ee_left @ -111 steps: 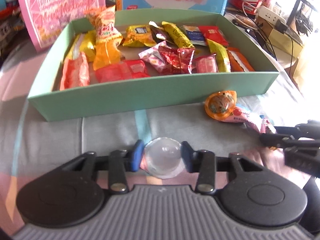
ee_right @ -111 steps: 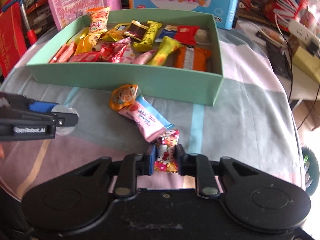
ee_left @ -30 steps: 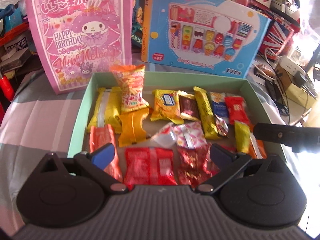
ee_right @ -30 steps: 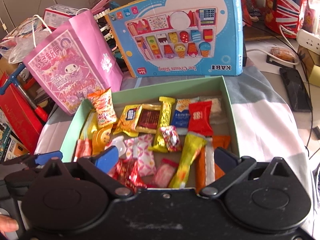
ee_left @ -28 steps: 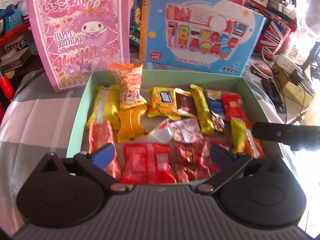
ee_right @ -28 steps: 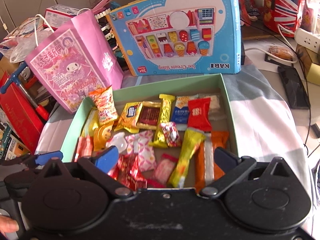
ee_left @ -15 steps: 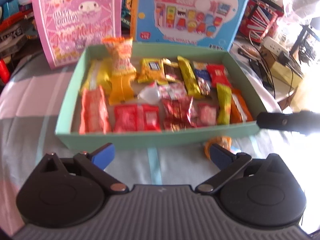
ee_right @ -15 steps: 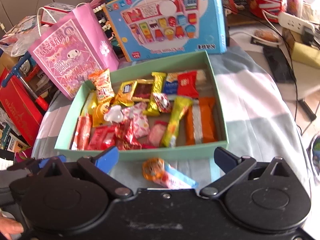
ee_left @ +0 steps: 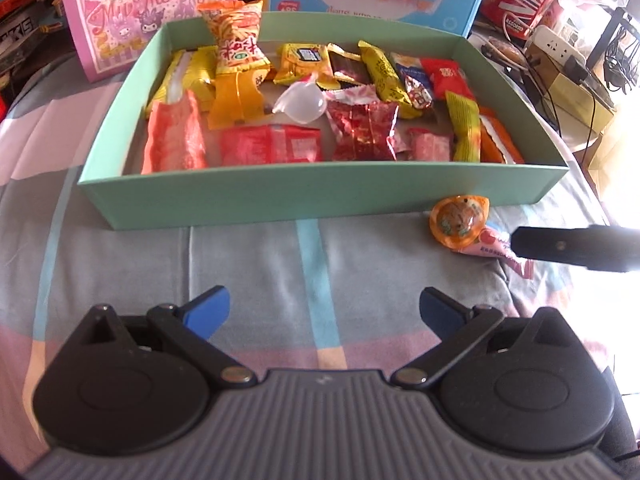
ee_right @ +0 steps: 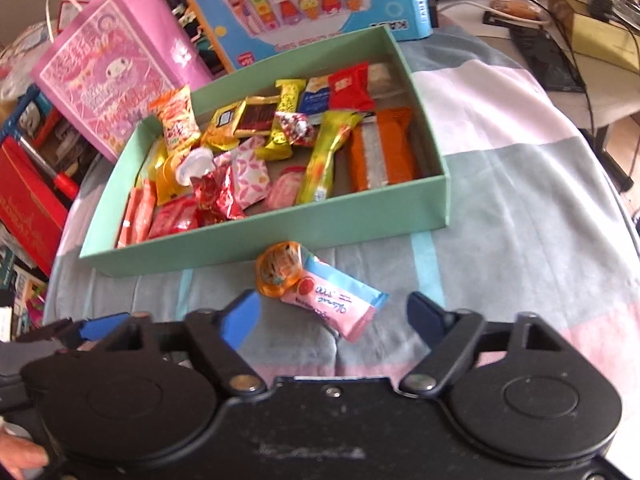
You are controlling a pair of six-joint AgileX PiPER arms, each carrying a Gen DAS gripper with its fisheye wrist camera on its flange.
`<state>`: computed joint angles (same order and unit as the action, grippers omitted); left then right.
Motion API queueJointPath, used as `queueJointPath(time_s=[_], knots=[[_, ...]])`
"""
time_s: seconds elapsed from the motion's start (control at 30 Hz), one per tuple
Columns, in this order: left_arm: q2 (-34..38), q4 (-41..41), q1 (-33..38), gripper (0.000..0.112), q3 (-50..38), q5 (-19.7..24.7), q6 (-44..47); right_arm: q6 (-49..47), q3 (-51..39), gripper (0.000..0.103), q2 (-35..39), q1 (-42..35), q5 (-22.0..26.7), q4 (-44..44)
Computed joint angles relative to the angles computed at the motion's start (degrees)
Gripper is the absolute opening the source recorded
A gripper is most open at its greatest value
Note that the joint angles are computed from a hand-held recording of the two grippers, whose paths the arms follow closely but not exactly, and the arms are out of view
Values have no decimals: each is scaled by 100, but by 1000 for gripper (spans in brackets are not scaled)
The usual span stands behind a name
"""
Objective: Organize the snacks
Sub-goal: 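Lift both open tools out of the box toward the last snacks, then grasp the pink wrapped candy with the right tool while the left tool grasps the orange jelly cup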
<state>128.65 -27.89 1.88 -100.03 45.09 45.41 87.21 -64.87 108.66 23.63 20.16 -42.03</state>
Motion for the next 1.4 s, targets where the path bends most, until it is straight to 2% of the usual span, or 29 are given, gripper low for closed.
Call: queueJointPath(time_s=[0.07, 0.1, 0.23, 0.33, 0.43, 0.5, 0.6, 0.77, 0.8, 0.83, 0.93, 1.13, 1.27, 1.37, 1.4], knots=[[46, 57, 3, 103, -76, 21, -67, 104, -115, 76, 119, 17, -3, -272], [72, 114, -11, 103, -126, 39, -141, -91, -235, 70, 201, -18, -37, -182], [200, 265, -28, 103, -324, 129, -350, -1219, -637, 51, 499, -146, -44, 678], [281, 245, -12, 103, -451, 201, -446, -1895, -700, 51, 580, -188, -69, 1306], [396, 287, 14, 103, -617, 250, -562, -2268, -609, 51, 532, -102, -71, 1574], [499, 360, 20, 103, -770, 305, -688, -2067, -646, 49, 554, 29, 92, 1268], [575, 398, 27, 103, -892, 330, -771, -1829, -985, 46, 765, 233, 615, 774], [627, 416, 56, 103, -963, 317, -803, -1995, -1371, 45, 1034, 374, 944, 495], [632, 434, 45, 103, -969, 303, -819, -1907, -1398, 36, 1062, 436, 1046, 320], [633, 441, 37, 103, -972, 296, -823, -1839, -1374, 31, 1055, 474, 1120, 167], [639, 382, -30, 103, -998, 340, -801, -1838, -1112, 27, 868, 377, 902, 272], [558, 190, -431, 103, -913, 340, -547, -660, 63, 27, 180, 81, 341, -165], [498, 142, -801, 101, -768, 92, -566, -76, 485, 27, -57, -191, 44, -481], [532, 166, -1023, 87, -750, -15, -646, 278, 662, 27, -118, -320, -175, -776], [459, 177, -1089, 84, -581, -217, -624, 400, 716, 27, -132, -366, -265, -894]])
